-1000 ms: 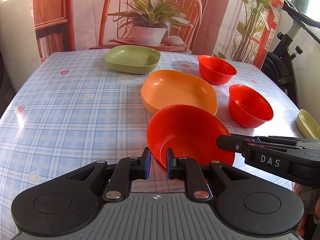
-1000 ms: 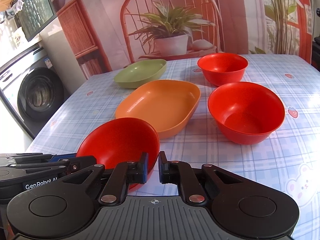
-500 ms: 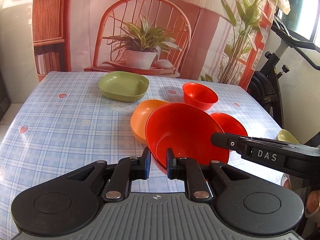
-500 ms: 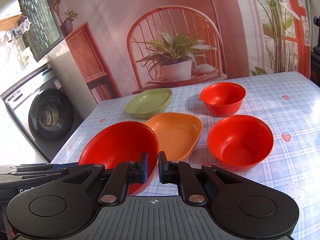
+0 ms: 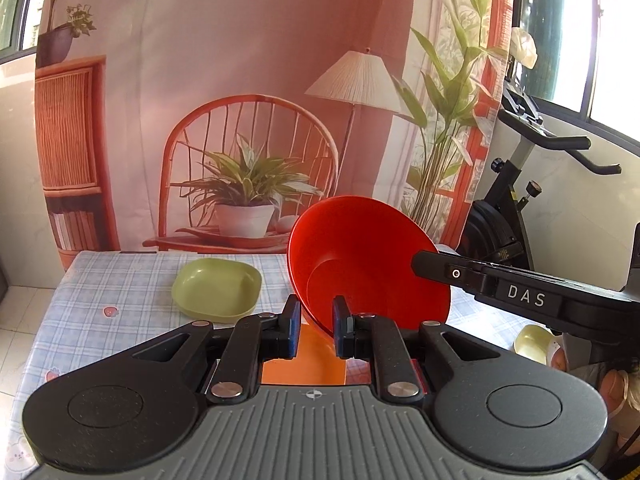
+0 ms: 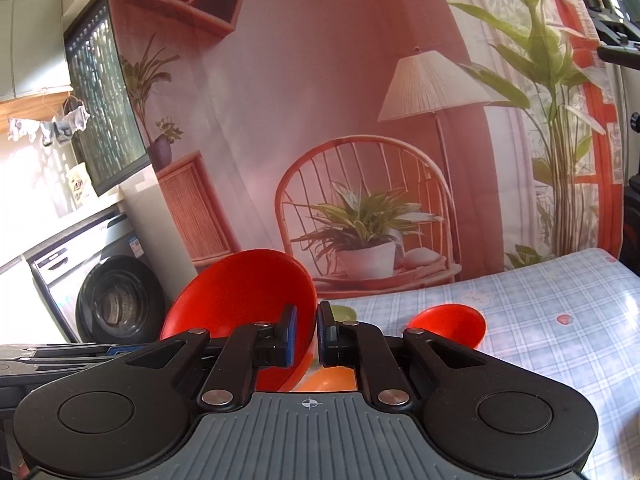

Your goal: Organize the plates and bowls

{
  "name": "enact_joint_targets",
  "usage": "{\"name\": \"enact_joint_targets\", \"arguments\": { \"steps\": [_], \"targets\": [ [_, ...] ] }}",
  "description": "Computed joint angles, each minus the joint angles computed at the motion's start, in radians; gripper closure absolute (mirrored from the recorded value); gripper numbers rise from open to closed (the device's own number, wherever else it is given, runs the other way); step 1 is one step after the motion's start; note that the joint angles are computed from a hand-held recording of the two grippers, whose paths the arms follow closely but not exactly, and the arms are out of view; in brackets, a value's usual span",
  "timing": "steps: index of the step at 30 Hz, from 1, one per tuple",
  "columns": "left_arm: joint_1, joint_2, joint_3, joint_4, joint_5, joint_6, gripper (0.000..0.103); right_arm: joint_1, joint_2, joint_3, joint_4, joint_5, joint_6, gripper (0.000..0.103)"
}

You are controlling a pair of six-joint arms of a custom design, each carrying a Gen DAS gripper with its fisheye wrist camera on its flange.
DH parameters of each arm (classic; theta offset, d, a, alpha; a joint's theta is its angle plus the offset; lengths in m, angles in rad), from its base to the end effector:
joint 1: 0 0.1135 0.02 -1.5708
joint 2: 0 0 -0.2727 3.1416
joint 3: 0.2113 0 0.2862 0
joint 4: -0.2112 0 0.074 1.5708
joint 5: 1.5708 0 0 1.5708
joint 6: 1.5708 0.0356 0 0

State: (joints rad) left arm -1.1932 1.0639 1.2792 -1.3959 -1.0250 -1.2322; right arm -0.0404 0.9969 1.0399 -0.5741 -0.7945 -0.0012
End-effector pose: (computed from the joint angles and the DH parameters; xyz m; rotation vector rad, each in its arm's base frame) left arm 0.0959 -0.1592 0.3848 -0.2691 2.0541 0.0249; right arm 0.2351 0.0159 0.3644 -0.4334 1.9744 0.8011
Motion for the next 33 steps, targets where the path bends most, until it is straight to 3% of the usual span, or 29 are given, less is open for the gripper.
{"name": "enact_joint_targets", "arguments": {
  "steps": [5, 10, 15, 23, 33],
  "targets": [
    [0.094, -0.017, -0.018, 0.214, 0.041, 0.231, 0.086, -0.025, 0.058, 0.039, 0.078, 0.002, 0.03, 0.093],
    [0.263, -0.04, -0.128, 0.468, 0.245, 0.442, 0.086, -0.065, 0.098, 0.01, 0.126, 0.018, 0.038, 0.093],
    [0.408, 0.02, -0.223, 0.661, 0.459, 0.554, 0.086, -0.107, 0.164, -0.049, 0.168, 0.075, 0.009, 0.093],
    [0.468, 0.193, -0.246, 0.784, 0.596, 0.633, 0.086, -0.192, 0.272, -0.119, 0.19, 0.107, -0.008, 0.093],
    [0.516, 0.279, -0.279, 0.826, 0.684, 0.61, 0.086, -0.222, 0.348, -0.154, 0.173, 0.107, -0.024, 0.092]
  ]
}}
